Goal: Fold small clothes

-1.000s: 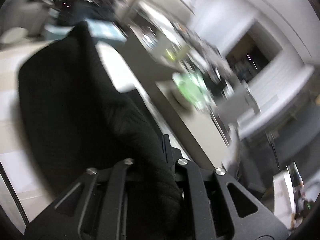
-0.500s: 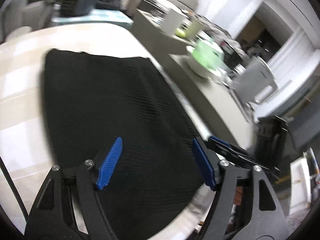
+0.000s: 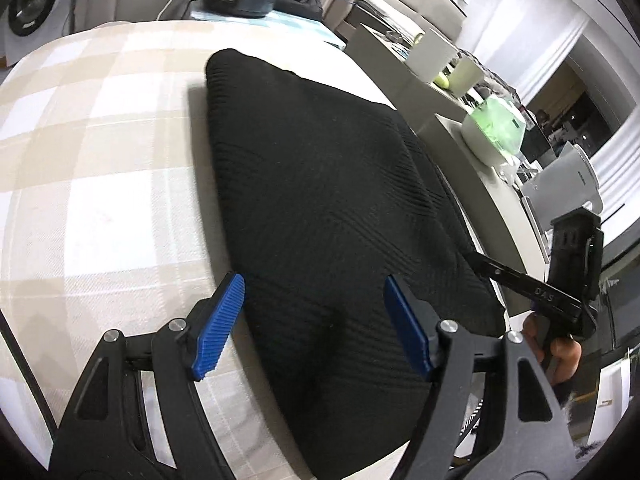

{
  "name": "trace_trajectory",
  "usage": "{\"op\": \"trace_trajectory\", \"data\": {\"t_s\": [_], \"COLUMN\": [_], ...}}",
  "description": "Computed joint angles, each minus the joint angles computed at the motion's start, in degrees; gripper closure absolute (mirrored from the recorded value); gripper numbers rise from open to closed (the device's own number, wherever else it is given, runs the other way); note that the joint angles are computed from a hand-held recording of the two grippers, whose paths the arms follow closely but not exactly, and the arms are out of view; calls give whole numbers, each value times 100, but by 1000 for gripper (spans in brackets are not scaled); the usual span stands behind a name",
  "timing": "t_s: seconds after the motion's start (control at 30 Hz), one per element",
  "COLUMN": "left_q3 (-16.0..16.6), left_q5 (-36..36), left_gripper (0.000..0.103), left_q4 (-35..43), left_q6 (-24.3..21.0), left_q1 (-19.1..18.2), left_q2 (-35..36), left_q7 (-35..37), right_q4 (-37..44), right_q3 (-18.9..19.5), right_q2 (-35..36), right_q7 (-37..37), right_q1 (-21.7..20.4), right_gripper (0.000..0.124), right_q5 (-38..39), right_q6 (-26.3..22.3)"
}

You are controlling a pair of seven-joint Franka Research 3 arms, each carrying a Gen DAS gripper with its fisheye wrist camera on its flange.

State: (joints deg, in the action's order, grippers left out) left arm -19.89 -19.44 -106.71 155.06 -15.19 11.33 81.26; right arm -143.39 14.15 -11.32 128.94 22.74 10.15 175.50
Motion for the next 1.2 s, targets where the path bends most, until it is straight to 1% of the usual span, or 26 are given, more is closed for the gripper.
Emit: {"op": "trace_trajectory", "data": {"t_s": [0.03,0.07,0.1,0.13,0.17,0.23,0.3,0.4,0.43,0.47,0.53,0.57,0.6,0.63,0.7,0.73,0.77,0.83,0.87,0.93,1.0,1.07,1.1,1.13,1.17,1.2], "left_q3": [0,10,19,25,43,21,32,66,53,29,12,16,31,47,46,47,49,42,32,20,-10,-33,-46,-62,-66,-47], "left_q5": [-2,-11,9,2,73,68,97,270,261,213,165,173,213,258,257,260,266,244,229,240,230,204,170,126,106,138], "left_gripper": [34,34,34,34,34,34,34,34,34,34,34,34,34,34,34,34,34,34,34,34,34,34,34,34,34,34], "left_q4": [-12,-57,-61,-92,-51,-58,-82,22,11,-1,-8,-7,8,20,-39,-45,-49,-60,-64,-51,-28,-88,-127,-155,-186,-209], "left_q6": [23,24,28,18,19,55,43,1,-1,0,-15,-57,-103,-138,-133,-121,-111,-93,-89,-86,-71,-1,37,61,84,79], "left_q1": [-4,11,5,23,-12,-2,-3,-65,-53,-30,-16,-16,-27,-37,-18,-20,-23,-21,-20,-30,-37,-37,-26,-12,-8,-19], "left_q2": [10,-21,-12,-37,-4,-10,-50,26,22,20,29,37,53,63,34,42,52,71,84,122,163,138,126,112,93,71], "left_q7": [-16,-32,-58,-53,-138,-132,-163,-339,-332,-289,-281,-295,-337,-386,-373,-381,-401,-441,-450,-480,-486,-490,-469,-440,-431,-471], "right_q4": [10,94,186,222,256,281,264,246,246,317,311,348,309,184,112,47,-39,-160,-203,-209,-138,43,201,352,402,410], "right_q3": [-105,-43,62,70,245,809,1280,1359,1380,1369,917,851,821,739,652,651,679,629,468,234,195,89,192,175,213,238], "right_q2": [15,94,152,189,157,-24,-402,-630,-672,-632,-399,-332,-317,-370,-488,-591,-729,-867,-844,-728,-555,-258,-79,126,195,186], "right_q7": [10,124,27,11,276,1054,1711,2007,2109,2213,1770,1847,1999,2098,2252,2355,2491,2510,2250,1715,1433,1090,1118,1040,1085,1148], "right_q1": [107,13,-89,-104,-320,-1021,-1561,-1716,-1756,-1741,-1252,-1179,-1157,-1083,-993,-995,-1023,-972,-784,-481,-395,-253,-330,-343,-390,-406], "right_gripper": [111,116,118,118,119,119,119,119,119,119,118,115,113,110,102,97,87,79,79,79,79,79,80,91,106,113], "right_q5": [-57,-235,-187,-217,-603,-1579,-2277,-2631,-2725,-2856,-2354,-2397,-2487,-2492,-2613,-2700,-2777,-2712,-2527,-2123,-1833,-1464,-1463,-1444,-1557,-1655], "right_q6": [5,-17,-55,-19,-1,27,-231,-466,-655,-1110,-1409,-1594,-1575,-1358,-1349,-1305,-1243,-1042,-789,-492,-300,-276,-386,-439,-462,-452]}}
